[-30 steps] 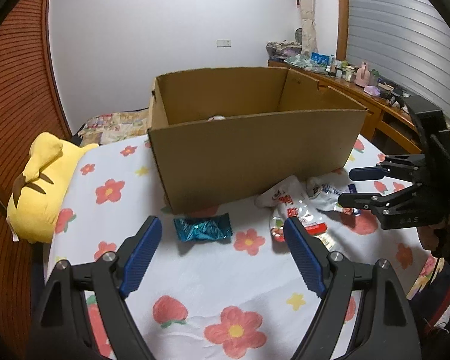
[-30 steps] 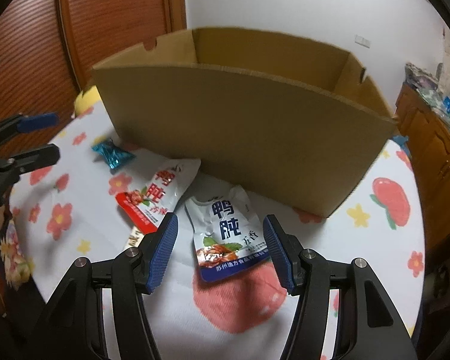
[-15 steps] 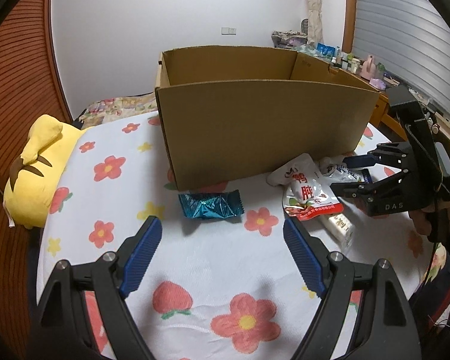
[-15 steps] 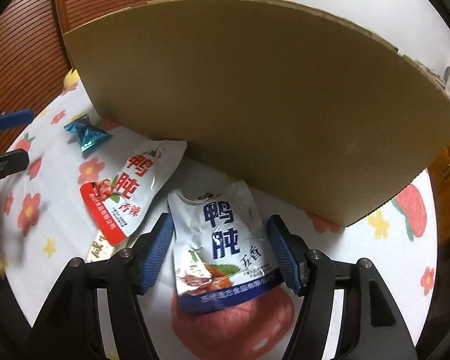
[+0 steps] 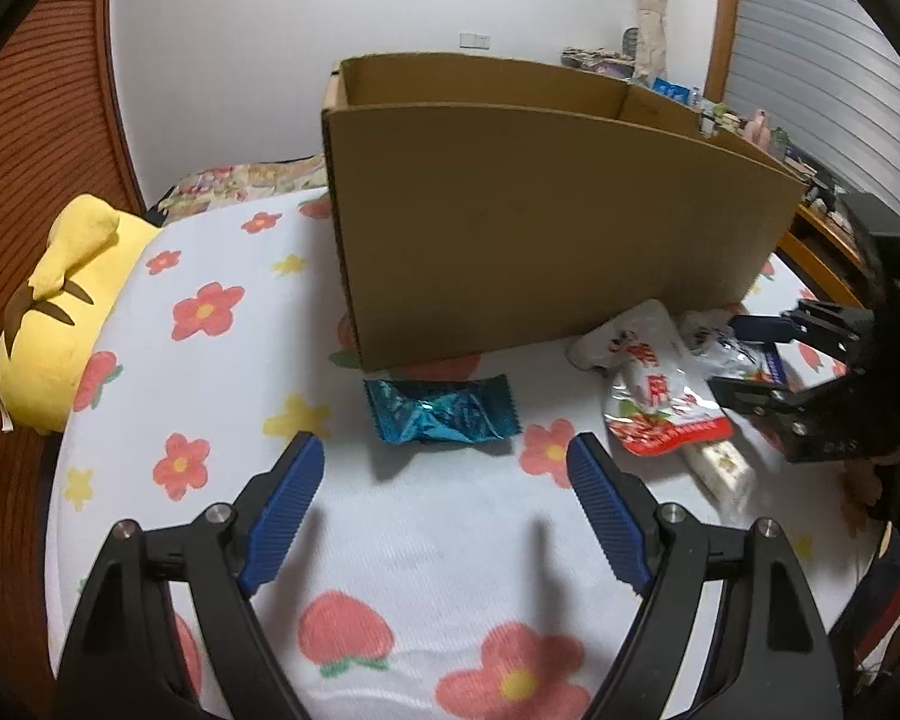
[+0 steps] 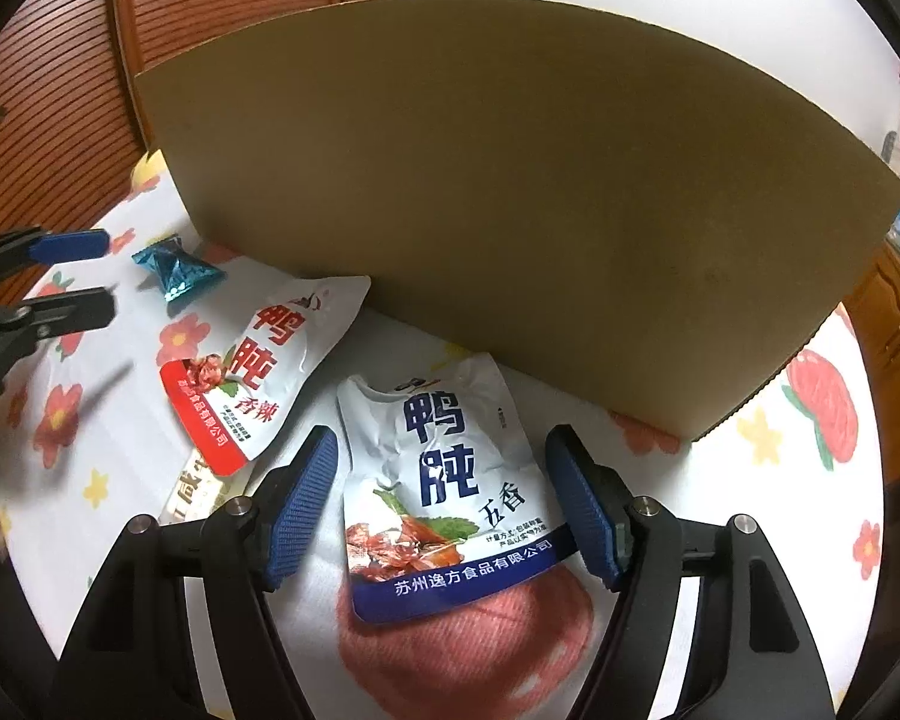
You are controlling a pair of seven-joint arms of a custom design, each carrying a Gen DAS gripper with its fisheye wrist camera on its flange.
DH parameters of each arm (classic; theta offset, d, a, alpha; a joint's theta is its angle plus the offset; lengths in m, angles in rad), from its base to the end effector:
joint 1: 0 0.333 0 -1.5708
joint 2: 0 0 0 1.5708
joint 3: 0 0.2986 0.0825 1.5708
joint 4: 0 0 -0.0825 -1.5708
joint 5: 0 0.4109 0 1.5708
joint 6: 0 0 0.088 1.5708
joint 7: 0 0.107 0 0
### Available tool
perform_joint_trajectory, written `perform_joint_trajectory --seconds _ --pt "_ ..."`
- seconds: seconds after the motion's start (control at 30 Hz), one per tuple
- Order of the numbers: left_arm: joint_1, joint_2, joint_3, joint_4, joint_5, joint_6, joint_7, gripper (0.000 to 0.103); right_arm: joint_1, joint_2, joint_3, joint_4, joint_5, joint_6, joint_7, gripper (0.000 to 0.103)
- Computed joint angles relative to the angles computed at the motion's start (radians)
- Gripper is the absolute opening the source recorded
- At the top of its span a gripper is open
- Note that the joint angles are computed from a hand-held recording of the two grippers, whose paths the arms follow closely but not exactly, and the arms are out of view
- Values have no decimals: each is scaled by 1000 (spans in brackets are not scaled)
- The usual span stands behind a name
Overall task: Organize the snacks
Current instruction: 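Close the left gripper on the teal-foil candy while the right gripper grasps the white duck pouch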
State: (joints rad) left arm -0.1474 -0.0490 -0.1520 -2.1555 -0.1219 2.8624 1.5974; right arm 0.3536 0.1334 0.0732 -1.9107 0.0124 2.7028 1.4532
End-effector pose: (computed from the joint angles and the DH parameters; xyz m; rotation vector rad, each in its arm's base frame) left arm 0.5755 -0.1716 0.4783 -1.6226 2.0357 -0.8791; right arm 0.6016 0.2711 0.4736 -2.2169 1.2690 -0.4960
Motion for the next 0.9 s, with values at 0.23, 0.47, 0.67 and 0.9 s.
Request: perform_joint_trajectory --seconds 0.23,0.47,0.67,0.9 --pt "17 49 -9 49 107 -1 -88 84 -2 -3 -1 2 -2 -3 -1 74" --pt "33 103 -11 110 189 -29 -180 72 -2 -2 -1 2 -2 -3 -1 74" --pt "41 137 -19 146 219 -70 -195 72 -2 -2 -1 2 -2 -3 -1 74" --pt "42 139 -24 139 245 -62 -212 62 -1 -2 -1 2 -3 -3 0 74"
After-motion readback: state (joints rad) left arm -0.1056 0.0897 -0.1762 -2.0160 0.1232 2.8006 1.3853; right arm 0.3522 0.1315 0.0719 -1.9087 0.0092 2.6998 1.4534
